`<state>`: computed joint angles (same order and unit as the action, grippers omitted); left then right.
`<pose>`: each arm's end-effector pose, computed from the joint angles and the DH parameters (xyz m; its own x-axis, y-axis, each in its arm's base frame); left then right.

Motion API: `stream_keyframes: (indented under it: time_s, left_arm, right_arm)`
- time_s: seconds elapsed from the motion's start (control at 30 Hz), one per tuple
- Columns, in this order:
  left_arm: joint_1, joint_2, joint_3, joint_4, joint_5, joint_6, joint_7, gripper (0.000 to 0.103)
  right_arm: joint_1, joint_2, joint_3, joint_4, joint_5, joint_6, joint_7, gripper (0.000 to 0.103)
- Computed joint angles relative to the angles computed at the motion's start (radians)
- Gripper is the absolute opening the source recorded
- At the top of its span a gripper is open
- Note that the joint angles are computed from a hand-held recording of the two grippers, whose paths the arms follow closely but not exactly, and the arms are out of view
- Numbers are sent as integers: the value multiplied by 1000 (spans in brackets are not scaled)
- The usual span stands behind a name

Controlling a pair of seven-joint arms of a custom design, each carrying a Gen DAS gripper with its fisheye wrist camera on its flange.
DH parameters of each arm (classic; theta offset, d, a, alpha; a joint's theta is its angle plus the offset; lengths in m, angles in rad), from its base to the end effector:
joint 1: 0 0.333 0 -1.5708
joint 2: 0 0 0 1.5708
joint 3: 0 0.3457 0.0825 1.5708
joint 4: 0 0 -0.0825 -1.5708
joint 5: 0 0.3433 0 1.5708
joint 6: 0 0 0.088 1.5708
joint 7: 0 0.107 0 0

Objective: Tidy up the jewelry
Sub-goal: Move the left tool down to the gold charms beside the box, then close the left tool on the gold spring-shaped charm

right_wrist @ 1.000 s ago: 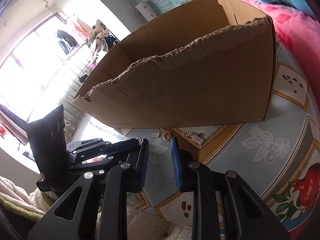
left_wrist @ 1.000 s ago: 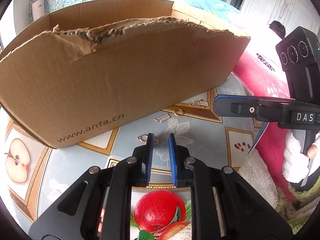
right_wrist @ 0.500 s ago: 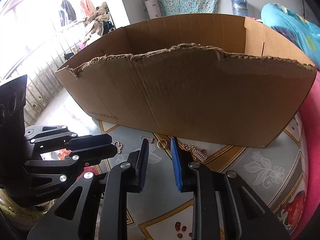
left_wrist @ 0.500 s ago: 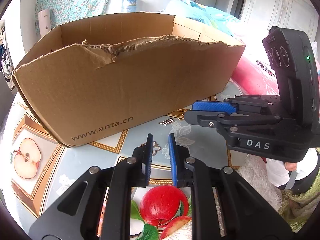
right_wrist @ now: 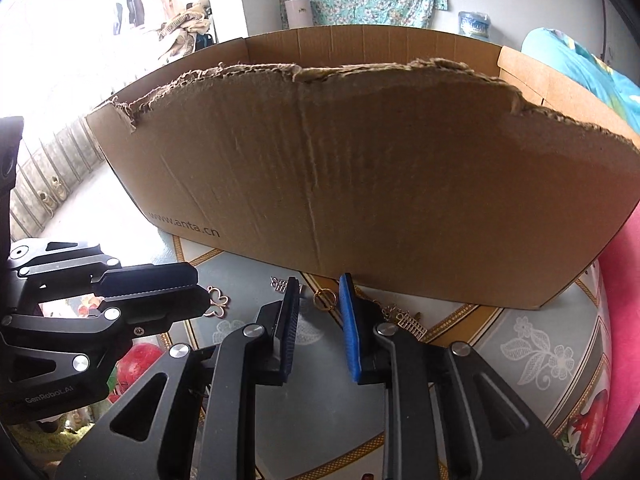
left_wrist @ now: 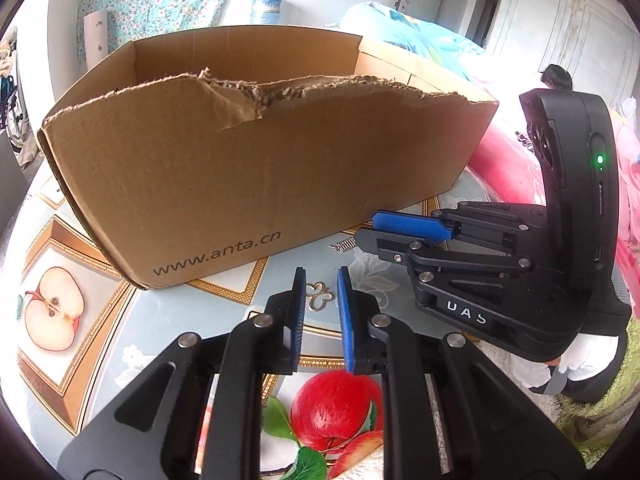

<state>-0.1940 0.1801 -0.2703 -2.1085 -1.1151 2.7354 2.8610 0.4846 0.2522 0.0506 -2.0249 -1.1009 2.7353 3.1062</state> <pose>0.5251 -0.2168 0.4218 -0.7421 -0.6441 0.1856 -0.5724 0.4649 -0.6755 0.4940 0.3305 0.4147 -0.0491 -0.9977 -0.0466 -0.7349 0.0677 -0.6748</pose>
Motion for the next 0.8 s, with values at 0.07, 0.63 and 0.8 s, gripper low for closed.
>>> stream_keyframes:
  time_s: [0.07, 0.63, 0.8]
  left_arm:
    - [0, -2, 0, -3, -7, 0, 6, 15]
    - [-48, 22, -27, 6, 23, 129, 53, 15]
    - [-66, 53, -24, 23, 143, 132, -24, 15]
  right_arm:
    - [4, 1, 0, 0, -5, 4, 19, 12]
    - [-33, -134, 25, -200, -56, 78, 141, 11]
    - [-59, -167, 29, -251, -119, 123, 228, 10]
